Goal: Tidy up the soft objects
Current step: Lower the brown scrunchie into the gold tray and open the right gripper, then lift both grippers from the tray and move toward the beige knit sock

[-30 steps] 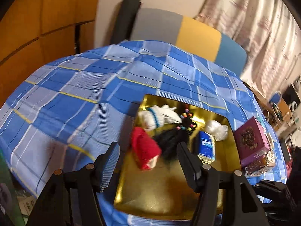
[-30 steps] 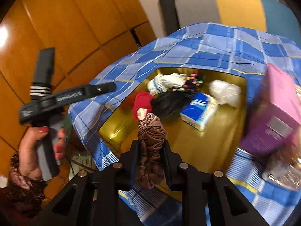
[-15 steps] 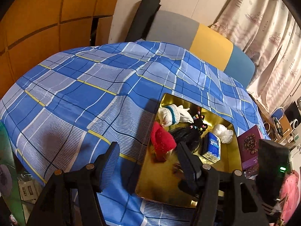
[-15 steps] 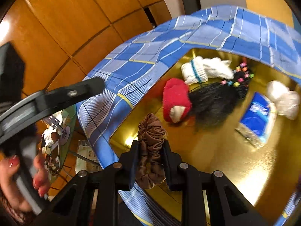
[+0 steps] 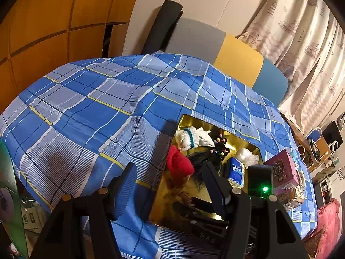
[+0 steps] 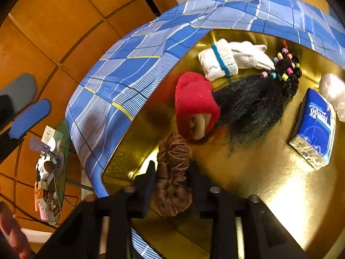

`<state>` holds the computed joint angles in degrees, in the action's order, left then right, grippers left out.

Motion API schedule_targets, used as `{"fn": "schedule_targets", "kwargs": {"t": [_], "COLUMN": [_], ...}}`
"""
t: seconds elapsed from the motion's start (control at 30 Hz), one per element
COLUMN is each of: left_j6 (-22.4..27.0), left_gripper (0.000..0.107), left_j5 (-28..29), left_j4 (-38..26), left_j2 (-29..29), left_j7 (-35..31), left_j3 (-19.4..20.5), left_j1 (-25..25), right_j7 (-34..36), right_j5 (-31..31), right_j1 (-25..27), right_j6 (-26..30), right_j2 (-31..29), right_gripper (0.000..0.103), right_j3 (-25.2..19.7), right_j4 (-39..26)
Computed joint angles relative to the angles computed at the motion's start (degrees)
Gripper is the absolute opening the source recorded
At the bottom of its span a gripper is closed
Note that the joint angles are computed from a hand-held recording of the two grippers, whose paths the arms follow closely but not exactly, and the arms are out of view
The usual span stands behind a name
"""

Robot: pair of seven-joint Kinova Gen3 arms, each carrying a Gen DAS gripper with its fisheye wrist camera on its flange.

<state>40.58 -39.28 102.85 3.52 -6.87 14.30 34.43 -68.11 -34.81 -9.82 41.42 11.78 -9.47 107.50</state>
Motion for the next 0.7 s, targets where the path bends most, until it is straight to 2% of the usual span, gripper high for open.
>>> {"fn": "schedule_targets", "kwargs": {"t": [0.1, 0.17, 0.33, 0.7], "left_j6": [0.3, -0.3, -0.7, -0.4], "left_gripper": [0.064, 0.064, 0.064, 0.064], "left_j5": [-0.4, 0.9, 2.5, 1.3], "left_j4": [-0.3, -0.4, -0.9, -1.6], "left_j2": [0.1, 0.2, 0.9, 1.0], "left_j7": [0.1, -1.3, -3.0, -3.0], "left_j3": [0.1, 0.1, 0.0, -0.2], "left_j1": [0.3, 0.0, 0.4, 2.1], "right_j7": [2.4, 2.2, 3.9, 0.4], "right_j5": [-2.5, -2.9, -4.8, 1.9], "right_j1": [1.1, 1.0, 1.4, -2.4], "right_j6": [-0.1, -1.7, -3.1, -7.9], "right_j2": [-1.5, -3.5, -6.5, -17.0], "right_gripper": [0.048, 0.056, 0.058, 0.058], "right_j3": [-0.2, 0.4, 1.9, 4.7], "right_j4": [1.5, 3.0, 5.6, 11.3]}}
